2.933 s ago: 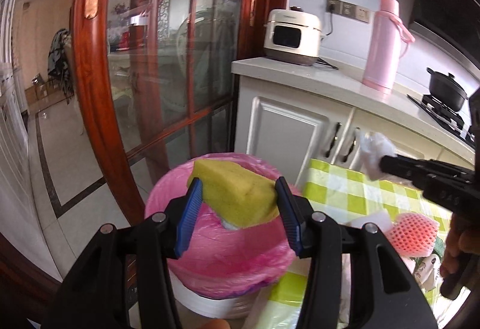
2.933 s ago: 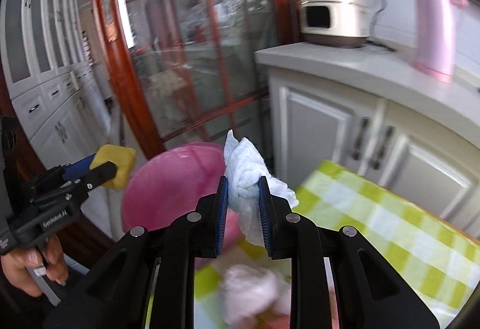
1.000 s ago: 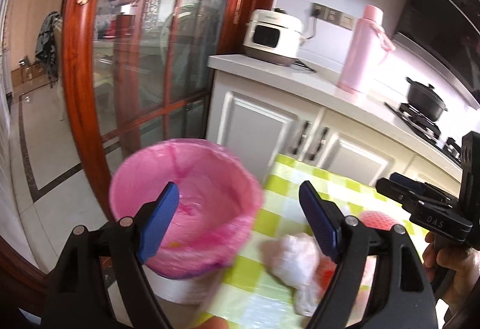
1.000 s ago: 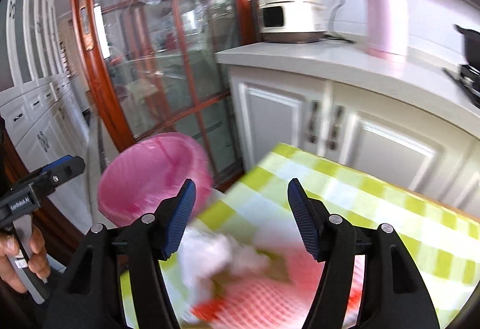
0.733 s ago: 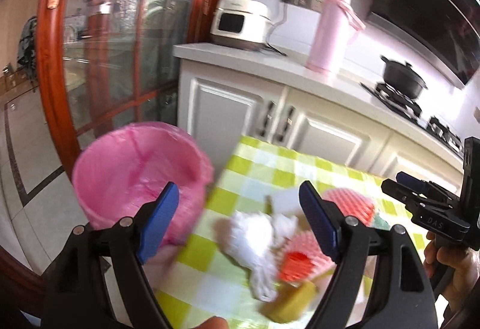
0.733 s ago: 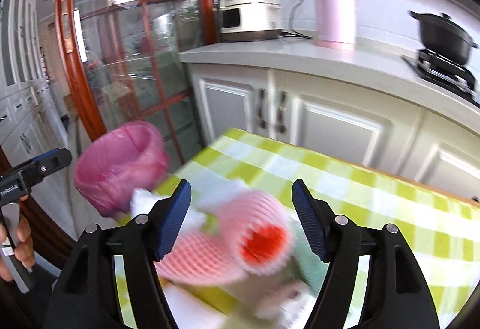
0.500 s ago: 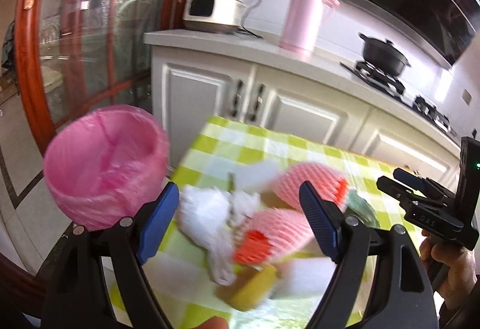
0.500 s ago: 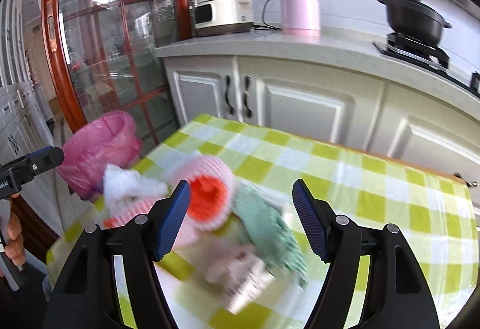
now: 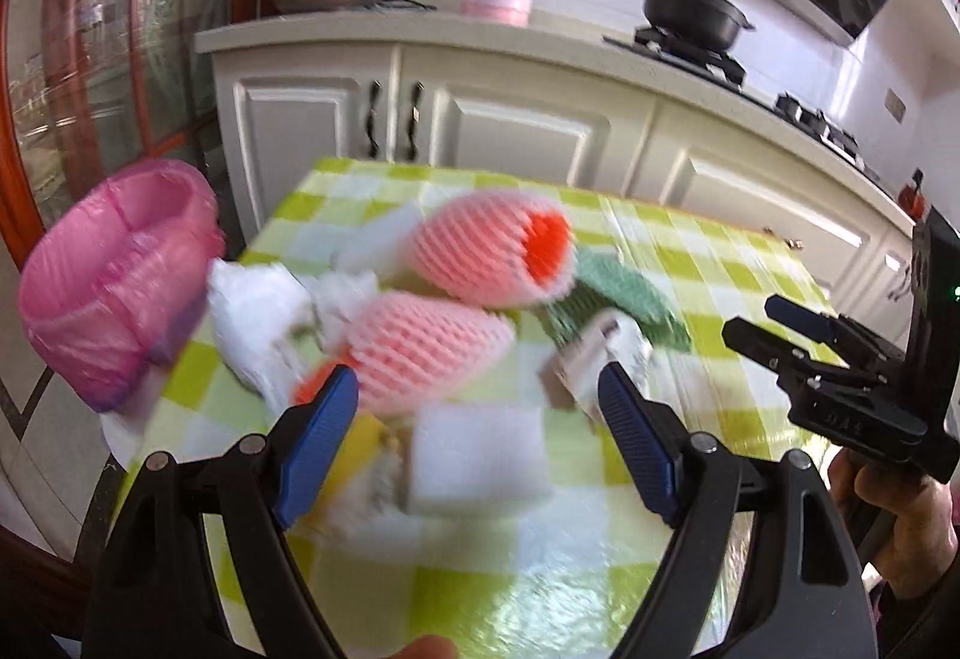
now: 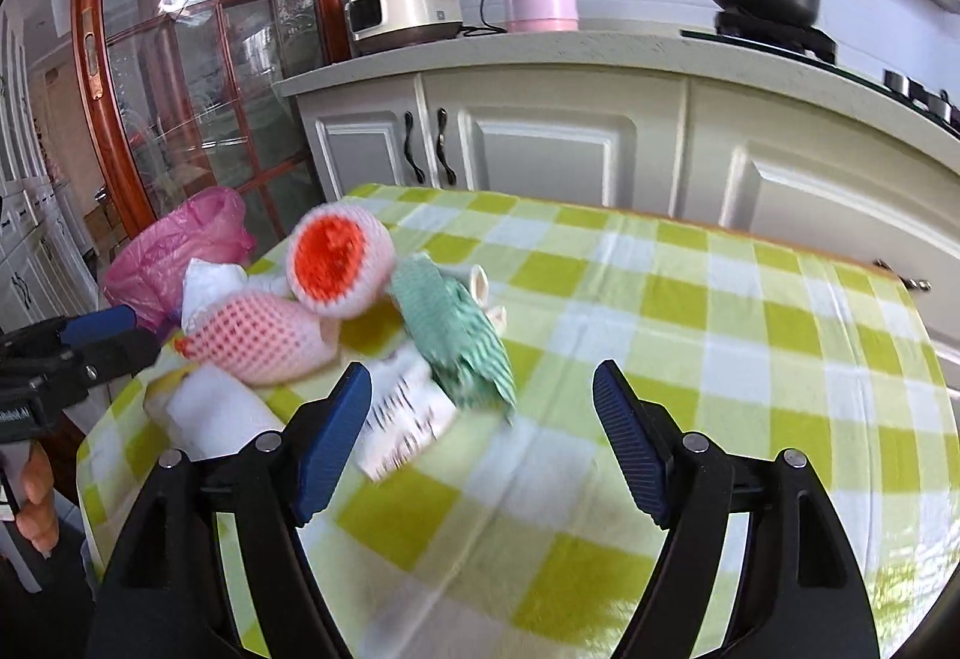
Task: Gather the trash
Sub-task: 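Move both open tools back over the table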
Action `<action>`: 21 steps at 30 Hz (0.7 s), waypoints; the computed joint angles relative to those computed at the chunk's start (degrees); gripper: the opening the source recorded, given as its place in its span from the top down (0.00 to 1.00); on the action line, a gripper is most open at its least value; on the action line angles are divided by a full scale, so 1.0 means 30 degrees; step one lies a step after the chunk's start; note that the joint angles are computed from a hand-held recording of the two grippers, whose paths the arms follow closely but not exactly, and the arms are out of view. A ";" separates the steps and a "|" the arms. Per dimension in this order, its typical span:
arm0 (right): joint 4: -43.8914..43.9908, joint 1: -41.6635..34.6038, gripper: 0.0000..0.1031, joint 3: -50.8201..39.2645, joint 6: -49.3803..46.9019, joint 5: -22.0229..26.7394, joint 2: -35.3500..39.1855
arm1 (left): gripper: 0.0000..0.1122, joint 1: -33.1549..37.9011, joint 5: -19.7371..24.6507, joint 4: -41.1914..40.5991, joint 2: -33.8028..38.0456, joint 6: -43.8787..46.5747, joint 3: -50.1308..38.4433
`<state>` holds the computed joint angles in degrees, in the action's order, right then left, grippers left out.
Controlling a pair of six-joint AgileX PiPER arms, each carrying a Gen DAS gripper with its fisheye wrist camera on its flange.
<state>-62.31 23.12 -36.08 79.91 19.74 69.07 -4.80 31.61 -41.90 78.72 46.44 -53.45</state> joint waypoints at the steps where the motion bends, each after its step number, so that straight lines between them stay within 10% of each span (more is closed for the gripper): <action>1: -0.0079 -0.0044 0.30 0.0339 0.0167 -0.0029 -0.0287 | 0.29 -0.0195 -0.0096 0.0042 -0.0040 -0.0074 0.0238; 21: 0.0668 -0.0872 0.24 0.2366 -0.0069 -0.0364 -0.2492 | 0.28 -0.1975 -0.2019 0.2528 0.1207 -0.2388 0.1076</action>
<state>-60.30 20.50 -28.99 79.70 18.65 61.60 -10.72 25.55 -34.31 82.34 39.27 -50.22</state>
